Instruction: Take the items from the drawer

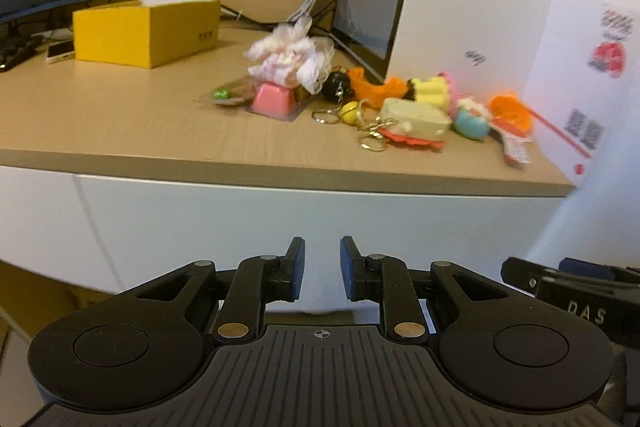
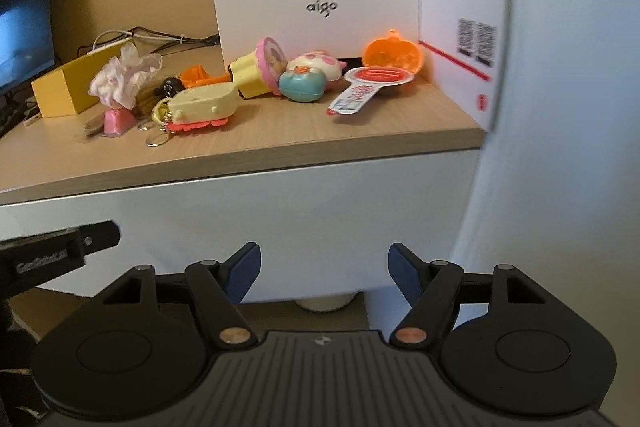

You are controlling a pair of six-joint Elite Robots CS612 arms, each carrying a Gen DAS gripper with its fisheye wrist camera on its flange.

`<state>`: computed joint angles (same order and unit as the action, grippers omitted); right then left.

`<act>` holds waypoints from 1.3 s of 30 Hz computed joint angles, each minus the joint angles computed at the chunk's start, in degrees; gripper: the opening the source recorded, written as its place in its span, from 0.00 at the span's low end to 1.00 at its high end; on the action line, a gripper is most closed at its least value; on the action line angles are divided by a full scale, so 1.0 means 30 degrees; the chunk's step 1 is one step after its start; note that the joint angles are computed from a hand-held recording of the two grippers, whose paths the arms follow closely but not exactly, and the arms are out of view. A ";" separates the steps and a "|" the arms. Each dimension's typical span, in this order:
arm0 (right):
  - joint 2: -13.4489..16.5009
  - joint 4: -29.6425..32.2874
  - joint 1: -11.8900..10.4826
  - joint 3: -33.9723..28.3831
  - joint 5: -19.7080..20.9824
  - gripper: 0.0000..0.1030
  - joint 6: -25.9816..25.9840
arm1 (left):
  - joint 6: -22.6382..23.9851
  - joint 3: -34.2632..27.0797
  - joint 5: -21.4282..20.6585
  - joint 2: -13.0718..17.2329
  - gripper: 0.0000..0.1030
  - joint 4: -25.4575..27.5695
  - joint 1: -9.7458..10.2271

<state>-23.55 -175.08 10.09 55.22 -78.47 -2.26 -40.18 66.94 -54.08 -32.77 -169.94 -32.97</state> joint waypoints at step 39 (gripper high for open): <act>-0.4926 0.0032 -0.0731 0.6565 0.1713 0.74 -0.2762 | -0.1828 0.2317 0.1251 -0.2905 0.21 0.3067 -0.2204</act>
